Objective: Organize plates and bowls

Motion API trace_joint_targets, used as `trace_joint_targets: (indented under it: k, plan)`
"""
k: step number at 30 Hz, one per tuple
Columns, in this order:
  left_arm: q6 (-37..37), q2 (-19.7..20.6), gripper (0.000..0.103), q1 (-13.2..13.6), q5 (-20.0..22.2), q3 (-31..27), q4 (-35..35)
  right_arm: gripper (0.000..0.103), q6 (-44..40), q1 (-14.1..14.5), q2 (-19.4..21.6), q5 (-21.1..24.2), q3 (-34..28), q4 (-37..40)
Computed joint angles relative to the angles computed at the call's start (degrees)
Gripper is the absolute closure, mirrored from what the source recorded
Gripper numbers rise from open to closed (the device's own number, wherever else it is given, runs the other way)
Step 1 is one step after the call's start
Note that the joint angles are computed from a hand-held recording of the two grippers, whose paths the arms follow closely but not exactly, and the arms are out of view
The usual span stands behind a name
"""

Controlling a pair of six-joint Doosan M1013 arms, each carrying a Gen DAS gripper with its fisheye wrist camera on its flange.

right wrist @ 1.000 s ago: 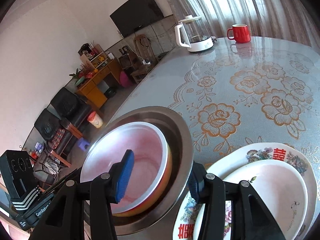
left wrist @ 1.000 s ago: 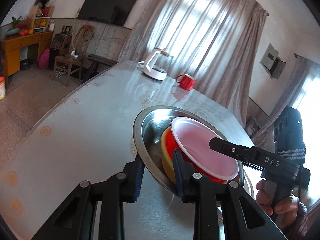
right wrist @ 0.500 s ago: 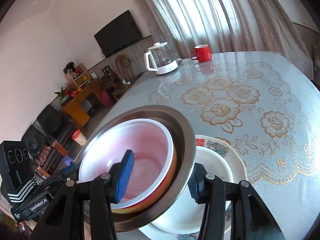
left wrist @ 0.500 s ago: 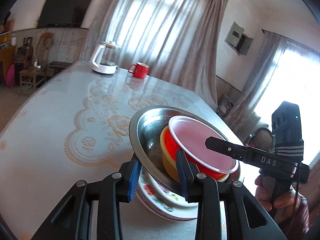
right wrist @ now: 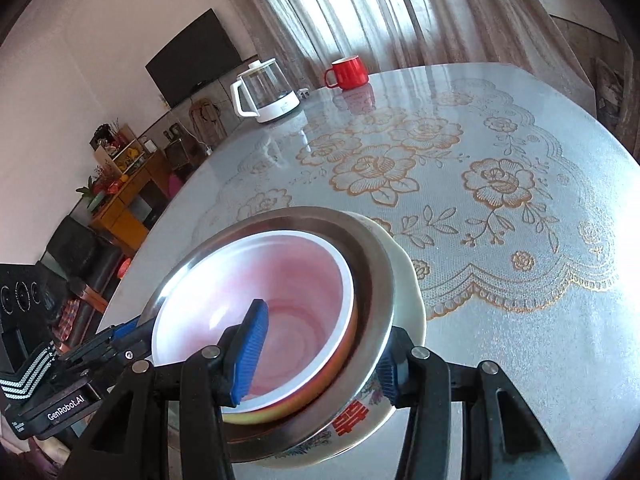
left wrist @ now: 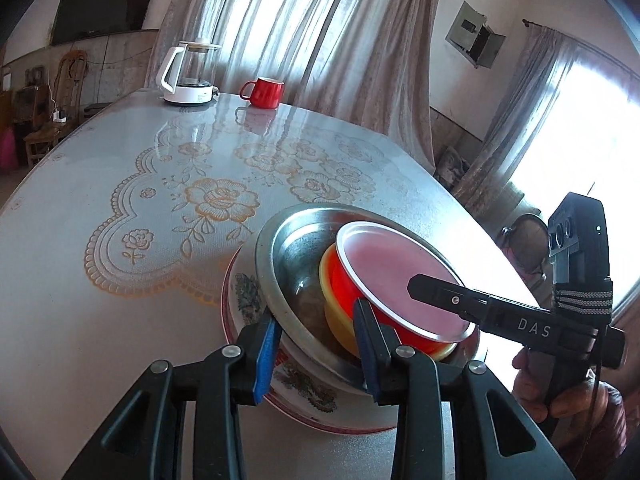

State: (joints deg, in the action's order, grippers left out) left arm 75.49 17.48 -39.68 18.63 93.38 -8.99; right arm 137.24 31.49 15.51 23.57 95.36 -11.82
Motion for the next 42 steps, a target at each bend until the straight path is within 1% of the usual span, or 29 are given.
trace_joint_targets:
  k: [1, 3, 7, 11, 15, 20, 24, 26, 29, 30, 31, 33, 35, 38, 40, 42]
  plan:
    - [-0.1, 0.1, 0.067, 0.0, 0.1, 0.0, 0.0, 0.054, -0.7, -0.1, 0.0, -0.2, 0.2, 0.7]
    - [1.9, 0.1, 0.067, 0.1, 0.5, 0.2, -2.4, 0.053, -2.2, -0.3, -0.1, -0.9, 0.6, 2.7]
    - [2.5, -0.1, 0.065, 0.0, 0.9, 0.4, -2.5, 0.052, -4.1, -0.5, -0.4, -1.3, 1.0, 5.4]
    - [5.5, -0.4, 0.064, 0.0, 0.7, 0.8, -5.3, 0.052, -2.9, -0.4, -0.7, -1.5, 1.3, 4.8]
    - [7.2, -0.8, 0.063, 0.2, 0.9, 1.2, -7.6, 0.052, -3.0, -0.4, -1.0, -1.6, 1.6, 5.4]
    - [8.0, -1.6, 0.063, 0.6, 0.0, 2.1, -9.7, 0.052, -2.3, -0.5, -1.7, -2.8, 2.5, 5.9]
    - [6.6, -2.3, 0.063, 0.5, -1.7, 2.8, -8.2, 0.052, -1.0, -0.5, -2.5, -3.8, 3.4, 5.2]
    - [6.2, -2.4, 0.064, 0.5, -1.7, 2.9, -7.9, 0.055, -0.6, -0.5, -2.8, -4.1, 3.8, 5.1]
    - [5.3, -2.5, 0.064, 0.5, -1.9, 2.9, -7.1, 0.068, 1.5, 0.0, -2.8, -3.7, 4.0, 2.7]
    - [5.5, -2.6, 0.064, 0.5, -2.0, 3.0, -7.1, 0.071, 0.6, 0.1, -2.7, -3.9, 4.2, 3.8]
    - [5.6, -2.6, 0.064, 0.5, -2.0, 3.0, -7.3, 0.073, -0.7, 0.1, -2.7, -4.0, 4.2, 5.1]
    - [5.5, -2.7, 0.064, 0.4, -1.9, 3.0, -7.1, 0.076, 0.5, 0.7, -2.3, -2.4, 3.6, 2.4]
    - [6.2, -2.7, 0.064, 0.4, -2.0, 3.1, -7.7, 0.076, 0.4, 1.1, -2.1, -1.2, 3.2, 1.5]
    - [6.6, -2.7, 0.064, 0.4, -2.0, 3.0, -8.4, 0.075, -2.5, 0.7, -2.6, -1.5, 3.6, 5.0]
    - [7.9, -2.9, 0.064, 0.4, -2.1, 3.1, -9.3, 0.073, -3.1, 0.6, -2.7, -1.2, 3.5, 6.0]
    - [10.7, -3.0, 0.064, 0.3, -2.2, 3.1, -11.8, 0.069, -3.8, 0.5, -2.8, -1.2, 3.4, 7.0]
